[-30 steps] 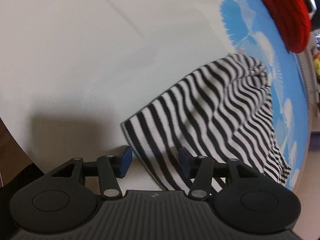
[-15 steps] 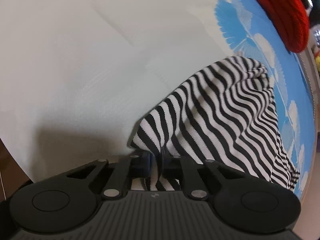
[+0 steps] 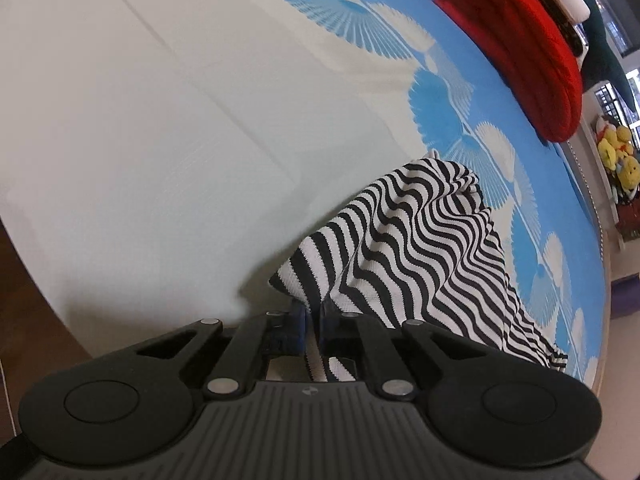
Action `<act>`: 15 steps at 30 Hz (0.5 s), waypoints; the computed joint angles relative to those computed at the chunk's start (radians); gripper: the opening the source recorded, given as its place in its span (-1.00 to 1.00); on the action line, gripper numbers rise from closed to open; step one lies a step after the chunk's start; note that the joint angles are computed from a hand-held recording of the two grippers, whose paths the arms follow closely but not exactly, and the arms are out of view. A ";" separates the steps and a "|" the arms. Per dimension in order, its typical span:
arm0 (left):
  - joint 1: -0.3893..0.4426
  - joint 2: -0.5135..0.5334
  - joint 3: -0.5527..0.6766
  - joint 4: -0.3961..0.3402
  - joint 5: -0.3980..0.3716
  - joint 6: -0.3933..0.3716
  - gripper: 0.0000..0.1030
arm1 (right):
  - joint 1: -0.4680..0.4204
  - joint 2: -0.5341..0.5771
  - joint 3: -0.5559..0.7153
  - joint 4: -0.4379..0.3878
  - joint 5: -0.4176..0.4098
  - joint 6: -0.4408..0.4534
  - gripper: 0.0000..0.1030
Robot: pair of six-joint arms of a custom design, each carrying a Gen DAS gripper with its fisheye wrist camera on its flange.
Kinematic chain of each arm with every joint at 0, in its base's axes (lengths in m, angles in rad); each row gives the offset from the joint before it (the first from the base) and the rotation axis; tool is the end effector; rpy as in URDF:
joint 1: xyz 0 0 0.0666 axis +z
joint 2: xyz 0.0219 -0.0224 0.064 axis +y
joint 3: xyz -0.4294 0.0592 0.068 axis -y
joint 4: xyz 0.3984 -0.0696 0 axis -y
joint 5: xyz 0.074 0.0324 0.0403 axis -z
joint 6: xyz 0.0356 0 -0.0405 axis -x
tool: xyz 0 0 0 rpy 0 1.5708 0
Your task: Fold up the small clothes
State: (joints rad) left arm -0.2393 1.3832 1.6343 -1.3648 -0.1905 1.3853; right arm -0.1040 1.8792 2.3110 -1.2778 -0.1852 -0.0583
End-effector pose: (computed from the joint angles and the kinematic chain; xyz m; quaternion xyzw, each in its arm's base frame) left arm 0.4313 -0.0987 0.5663 -0.5438 0.8030 -0.1000 0.2224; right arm 0.6481 -0.0615 0.6041 0.0428 0.9306 0.0784 0.3549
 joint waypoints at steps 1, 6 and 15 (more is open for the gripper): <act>0.004 -0.001 0.006 -0.009 0.002 -0.008 -0.89 | 0.007 -0.002 -0.004 0.005 0.002 -0.006 0.18; 0.023 -0.015 -0.002 -0.007 0.040 -0.056 -0.89 | 0.045 -0.006 -0.015 0.013 0.020 0.018 0.18; -0.018 0.030 0.069 0.005 -0.045 -0.157 -0.89 | 0.053 -0.014 -0.032 0.045 0.020 0.113 0.18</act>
State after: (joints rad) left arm -0.2574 1.4132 1.7034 -1.3601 -0.2354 1.2281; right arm -0.0508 1.8649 2.2794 -1.2330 -0.1657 0.0543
